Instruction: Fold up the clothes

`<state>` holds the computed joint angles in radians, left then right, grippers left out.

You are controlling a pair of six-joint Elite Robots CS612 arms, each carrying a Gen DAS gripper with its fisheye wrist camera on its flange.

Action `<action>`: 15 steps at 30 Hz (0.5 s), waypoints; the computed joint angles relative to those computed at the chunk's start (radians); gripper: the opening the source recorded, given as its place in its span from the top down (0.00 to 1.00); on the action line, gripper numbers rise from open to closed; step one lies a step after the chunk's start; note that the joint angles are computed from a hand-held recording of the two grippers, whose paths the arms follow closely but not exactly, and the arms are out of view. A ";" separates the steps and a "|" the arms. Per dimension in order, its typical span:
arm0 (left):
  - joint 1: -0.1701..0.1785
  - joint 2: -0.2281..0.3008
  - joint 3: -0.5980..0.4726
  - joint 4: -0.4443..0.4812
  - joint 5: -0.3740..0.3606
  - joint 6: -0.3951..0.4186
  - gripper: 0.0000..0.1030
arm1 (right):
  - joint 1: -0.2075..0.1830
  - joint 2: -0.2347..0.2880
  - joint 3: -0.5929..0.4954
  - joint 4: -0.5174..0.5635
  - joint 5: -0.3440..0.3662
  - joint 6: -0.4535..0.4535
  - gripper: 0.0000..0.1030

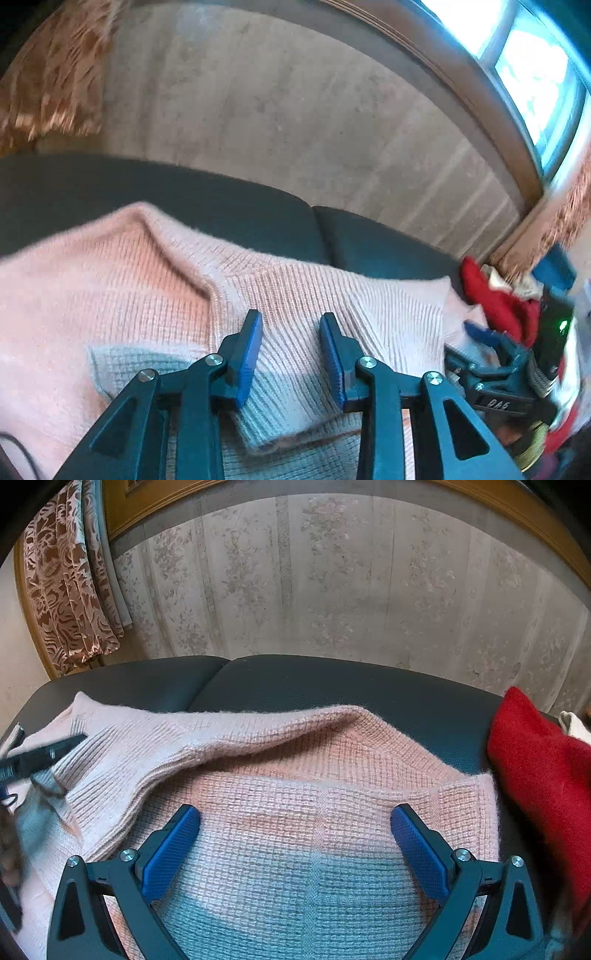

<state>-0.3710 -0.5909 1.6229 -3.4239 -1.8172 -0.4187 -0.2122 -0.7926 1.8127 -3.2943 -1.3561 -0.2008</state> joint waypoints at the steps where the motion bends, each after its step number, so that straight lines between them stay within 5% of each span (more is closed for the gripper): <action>1: 0.000 0.002 -0.002 -0.002 0.000 -0.006 0.72 | 0.002 0.002 -0.004 0.001 -0.001 0.003 0.00; 9: 0.001 -0.024 0.020 0.013 0.041 -0.002 0.68 | 0.009 0.008 -0.018 0.010 -0.010 0.008 0.00; 13: 0.032 -0.088 0.106 -0.054 0.158 -0.031 0.61 | 0.012 0.007 -0.018 0.011 -0.016 0.012 0.00; 15: 0.064 -0.121 0.149 -0.037 0.281 -0.041 0.54 | 0.011 0.007 -0.018 0.012 -0.015 0.011 0.00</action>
